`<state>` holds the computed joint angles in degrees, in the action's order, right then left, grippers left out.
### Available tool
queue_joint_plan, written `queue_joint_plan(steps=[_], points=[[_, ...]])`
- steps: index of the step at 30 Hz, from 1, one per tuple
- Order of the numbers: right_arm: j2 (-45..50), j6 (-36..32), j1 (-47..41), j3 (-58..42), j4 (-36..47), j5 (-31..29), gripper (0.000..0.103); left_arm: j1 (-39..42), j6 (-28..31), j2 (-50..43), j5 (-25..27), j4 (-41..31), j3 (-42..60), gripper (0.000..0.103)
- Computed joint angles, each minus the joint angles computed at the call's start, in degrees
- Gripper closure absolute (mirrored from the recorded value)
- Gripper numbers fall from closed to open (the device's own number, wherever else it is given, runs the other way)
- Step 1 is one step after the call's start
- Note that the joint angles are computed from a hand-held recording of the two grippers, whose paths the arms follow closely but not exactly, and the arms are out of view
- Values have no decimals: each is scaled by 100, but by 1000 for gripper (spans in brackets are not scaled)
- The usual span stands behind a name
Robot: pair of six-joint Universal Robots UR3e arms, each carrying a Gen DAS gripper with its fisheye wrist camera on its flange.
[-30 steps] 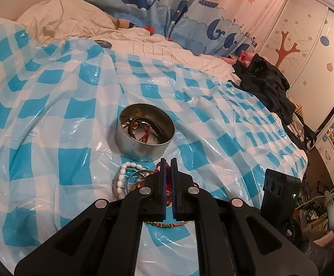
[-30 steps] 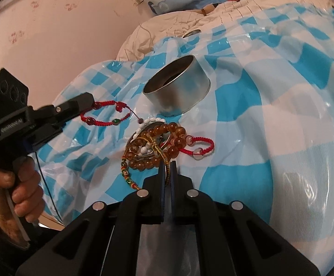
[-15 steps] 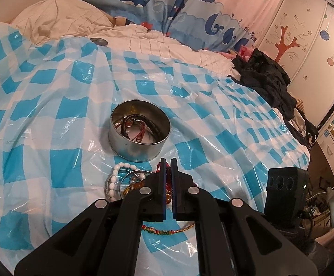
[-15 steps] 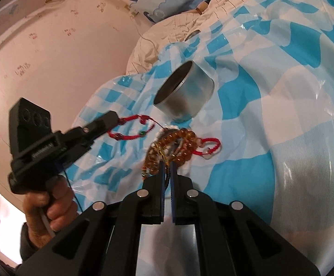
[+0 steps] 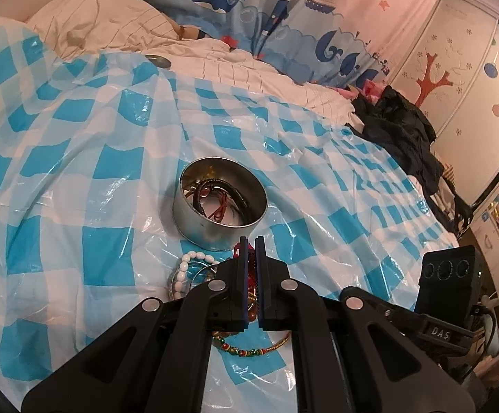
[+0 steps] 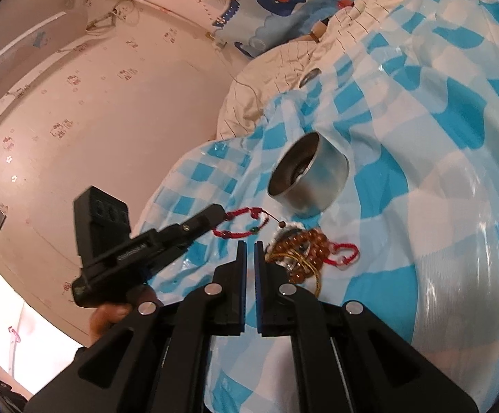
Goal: Organize jewelry
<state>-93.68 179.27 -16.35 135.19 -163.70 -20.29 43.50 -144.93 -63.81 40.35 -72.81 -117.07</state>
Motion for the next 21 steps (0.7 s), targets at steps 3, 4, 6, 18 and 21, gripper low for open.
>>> queue_joint_plan(steps=[3, 4, 6, 18, 21], points=[[-97, -149, 68, -299, 433, -187, 98, 150, 103, -108, -197, -285, 104, 100], [-192, -307, 183, -455, 717, -444, 98, 180, 91, -128, -190, -287, 120, 100], [-274, -558, 594, -832, 1134, -1280, 98, 163, 16, -154, -78, -170, 127, 100], [916, -720, 2712, -1804, 485, -4749, 92, 64, -156, -223, 154, 196, 38, 100], [646, -695, 2228, -1552, 627, -3990, 99, -7, -300, -304, 110, 321, 83, 100]])
